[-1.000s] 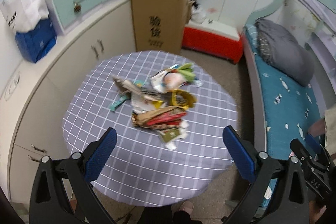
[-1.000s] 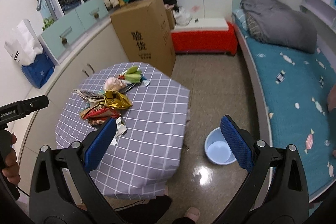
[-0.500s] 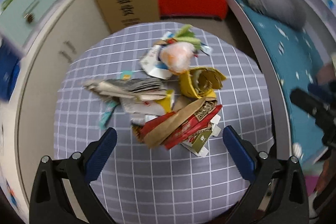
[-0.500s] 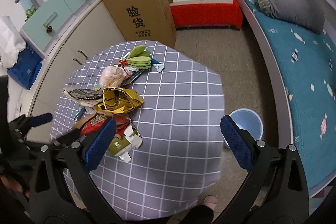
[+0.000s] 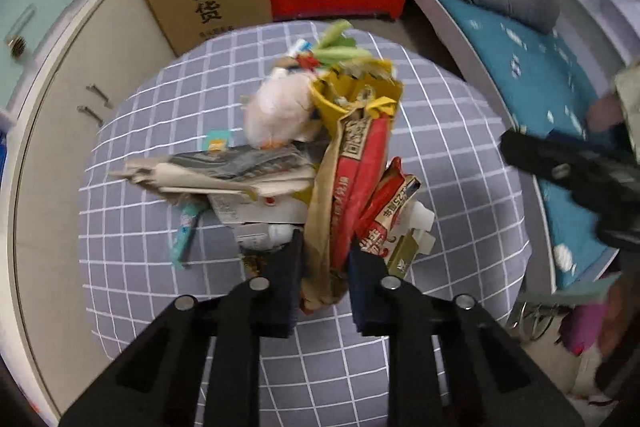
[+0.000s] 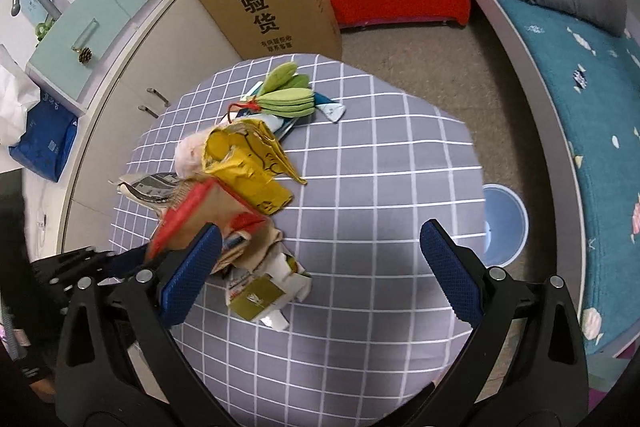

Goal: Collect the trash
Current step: 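Reach the left tool to the red snack bags and close on them, then lift the red bags with the left tool while the right tool grasps the yellow wrapper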

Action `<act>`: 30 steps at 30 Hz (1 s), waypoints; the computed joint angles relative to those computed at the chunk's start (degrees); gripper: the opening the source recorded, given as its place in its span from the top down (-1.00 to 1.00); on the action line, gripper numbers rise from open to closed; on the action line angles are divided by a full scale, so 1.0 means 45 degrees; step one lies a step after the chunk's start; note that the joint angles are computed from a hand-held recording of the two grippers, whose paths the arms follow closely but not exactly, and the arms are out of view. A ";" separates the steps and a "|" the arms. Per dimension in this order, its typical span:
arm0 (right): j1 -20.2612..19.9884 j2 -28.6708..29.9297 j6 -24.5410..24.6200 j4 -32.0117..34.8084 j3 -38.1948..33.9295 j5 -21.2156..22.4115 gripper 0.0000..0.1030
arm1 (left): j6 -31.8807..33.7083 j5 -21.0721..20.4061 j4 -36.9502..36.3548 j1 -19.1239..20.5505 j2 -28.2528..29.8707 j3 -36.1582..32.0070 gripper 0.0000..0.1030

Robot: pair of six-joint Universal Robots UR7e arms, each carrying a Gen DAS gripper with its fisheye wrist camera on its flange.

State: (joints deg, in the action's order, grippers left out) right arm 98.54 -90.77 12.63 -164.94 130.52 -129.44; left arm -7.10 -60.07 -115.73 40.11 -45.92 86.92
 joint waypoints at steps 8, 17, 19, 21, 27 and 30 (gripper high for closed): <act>-0.0528 0.0834 0.0910 0.0585 -0.0249 0.0954 -0.88 | -0.1013 0.0397 -0.0781 0.0083 -0.0976 0.0386 0.68; 0.0013 0.2670 -0.1198 -0.1107 -0.1371 0.0071 -0.88 | -0.1595 0.1452 -0.1484 0.0074 -0.0889 0.0119 0.68; -0.0090 0.3071 -0.1538 -0.1119 -0.1659 0.0133 -0.88 | -0.1764 0.1462 -0.1396 0.0165 -0.0750 -0.0022 0.68; -0.0208 0.3438 -0.1737 -0.1069 -0.1895 0.0282 -0.86 | -0.1726 0.1561 -0.1395 0.0236 -0.0597 -0.0126 0.68; -0.0627 0.3522 -0.1946 -0.0920 -0.2029 0.1139 0.16 | -0.1759 0.1741 -0.1409 0.0174 -0.0390 -0.0221 0.68; -0.0695 0.3000 -0.2127 -0.0818 -0.1803 0.1582 0.31 | -0.1759 0.1776 -0.1525 0.0030 -0.0374 -0.0225 0.68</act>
State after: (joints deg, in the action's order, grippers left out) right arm 95.41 -77.27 3.06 -168.62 122.41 -122.32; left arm -15.01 -52.08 -122.59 40.24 -47.60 85.91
